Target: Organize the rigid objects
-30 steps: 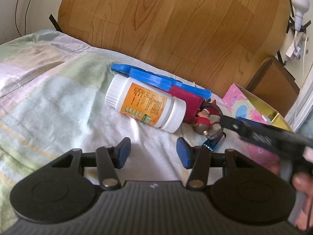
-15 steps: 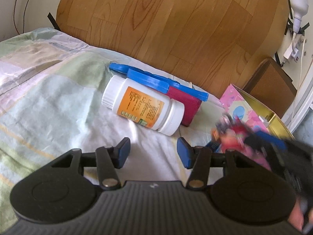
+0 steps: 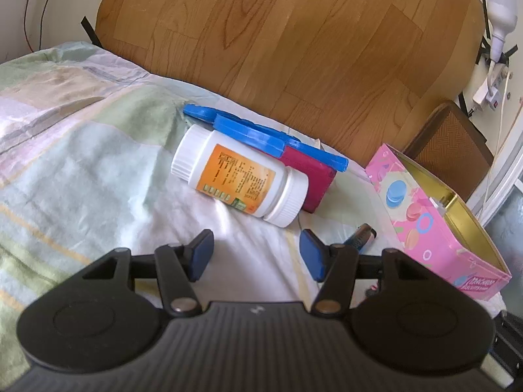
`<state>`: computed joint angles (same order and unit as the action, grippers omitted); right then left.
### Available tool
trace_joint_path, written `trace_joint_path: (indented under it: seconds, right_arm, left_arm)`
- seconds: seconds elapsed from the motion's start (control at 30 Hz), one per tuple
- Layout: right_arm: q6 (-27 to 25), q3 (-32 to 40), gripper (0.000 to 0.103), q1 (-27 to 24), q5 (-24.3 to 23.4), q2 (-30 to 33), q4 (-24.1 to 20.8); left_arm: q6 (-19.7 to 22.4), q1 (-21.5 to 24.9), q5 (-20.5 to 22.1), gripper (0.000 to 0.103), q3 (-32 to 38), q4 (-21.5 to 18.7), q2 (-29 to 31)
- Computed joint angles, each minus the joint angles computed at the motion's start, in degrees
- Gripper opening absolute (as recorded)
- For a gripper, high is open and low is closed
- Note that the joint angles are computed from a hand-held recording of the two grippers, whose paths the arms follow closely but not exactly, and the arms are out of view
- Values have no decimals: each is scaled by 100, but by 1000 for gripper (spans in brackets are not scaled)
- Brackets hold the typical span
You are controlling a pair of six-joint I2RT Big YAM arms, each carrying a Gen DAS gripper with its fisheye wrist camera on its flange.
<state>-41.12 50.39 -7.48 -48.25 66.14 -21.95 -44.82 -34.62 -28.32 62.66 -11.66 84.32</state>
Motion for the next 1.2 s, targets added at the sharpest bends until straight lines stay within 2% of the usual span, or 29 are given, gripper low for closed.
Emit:
trace_joint_path:
  seconds: [0.1,0.13,0.27,0.37,0.57,0.67,0.8,1.07,1.17,1.2]
  right_arm:
    - [-258,84,38,49,-217,-14,-513]
    - [-347,116,42,70,-292,-11,-692]
    - [-665,204,46,135,-528,8,-1232]
    - [-689,172,49,226,-495,-41,-1321]
    - [-284,102,51,49,-799,-173,-848]
    - [264,65,53,-95,-925,-218,-355]
    - [941,37,53,-272,-785,-192,263]
    - [2040,213,55,-733,-529,170,828]
    - [2498,218,73,-896,-542,298,1116]
    - [2650,210,83,-939,-544,337,1222]
  left_arm:
    - [-121,12,29,60,-47,55,-29]
    - [-164,15,40,60,-65,79,-40]
    - [-303,24,84,60,-131,176,-75]
    - [-322,18,82,60,-136,183,-80]
    - [-323,8,59,61,-133,170,-79]
    - [-327,8,58,61,-139,174,-82]
    - [-309,1,49,61,-139,172,-81]
    - [-99,-46,-33,66,-129,211,-83]
    - [-21,-63,-75,66,-132,221,-87]
    - [4,-71,-96,66,-129,220,-88]
